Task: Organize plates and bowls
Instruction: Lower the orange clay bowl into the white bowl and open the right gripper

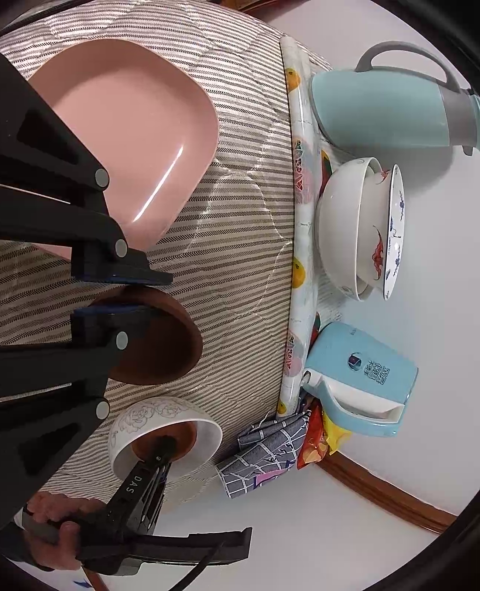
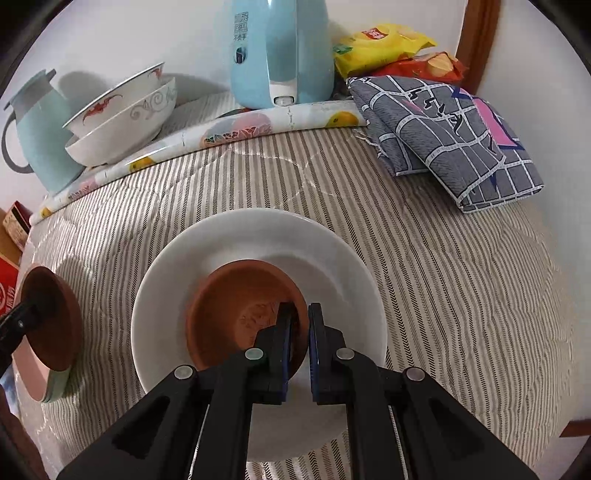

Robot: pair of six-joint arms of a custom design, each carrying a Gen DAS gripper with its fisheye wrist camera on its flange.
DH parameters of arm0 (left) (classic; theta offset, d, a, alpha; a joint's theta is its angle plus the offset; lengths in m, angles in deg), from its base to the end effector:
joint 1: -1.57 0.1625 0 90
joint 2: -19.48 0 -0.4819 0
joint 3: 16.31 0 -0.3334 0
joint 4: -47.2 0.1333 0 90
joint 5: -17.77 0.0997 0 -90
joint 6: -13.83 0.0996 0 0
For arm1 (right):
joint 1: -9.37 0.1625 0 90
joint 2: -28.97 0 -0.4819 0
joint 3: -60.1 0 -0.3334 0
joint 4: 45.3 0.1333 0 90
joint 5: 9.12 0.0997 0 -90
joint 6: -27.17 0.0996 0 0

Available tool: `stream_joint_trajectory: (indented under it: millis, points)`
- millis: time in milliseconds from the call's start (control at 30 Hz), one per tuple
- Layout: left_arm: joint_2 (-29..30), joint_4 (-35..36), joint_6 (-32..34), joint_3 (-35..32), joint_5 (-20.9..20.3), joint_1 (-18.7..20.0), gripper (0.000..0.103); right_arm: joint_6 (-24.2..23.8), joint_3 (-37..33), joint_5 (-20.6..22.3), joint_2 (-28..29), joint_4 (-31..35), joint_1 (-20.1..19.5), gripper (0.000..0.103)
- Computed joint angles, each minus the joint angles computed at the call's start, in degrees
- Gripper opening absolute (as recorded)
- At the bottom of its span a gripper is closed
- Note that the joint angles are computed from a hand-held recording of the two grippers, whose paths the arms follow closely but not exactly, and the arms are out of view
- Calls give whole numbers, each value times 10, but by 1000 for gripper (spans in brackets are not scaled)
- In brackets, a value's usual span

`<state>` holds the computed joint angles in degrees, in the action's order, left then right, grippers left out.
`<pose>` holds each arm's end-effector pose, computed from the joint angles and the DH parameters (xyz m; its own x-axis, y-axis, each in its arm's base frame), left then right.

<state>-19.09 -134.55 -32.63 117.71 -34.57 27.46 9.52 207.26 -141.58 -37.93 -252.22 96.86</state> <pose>-0.3106 -0.3666 0.0459 -0.8645 0.1866 -0.4668 0.3936 0.8289 -0.3975 0.0498 -0.3719 0.2778 -0.6962 0.1715 0.6971 -0.1846 0.8956 -0.4048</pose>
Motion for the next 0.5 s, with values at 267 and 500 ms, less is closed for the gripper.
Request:
stream_joint_trajectory:
  millis: [267,500]
  points:
    - [-6,7,1,2,-5,-4,9,-7,-1,-19,12,-17,7,11]
    - [-17,17,-2,8,1,-11,9,-17,5,-11,15,-33,8,20]
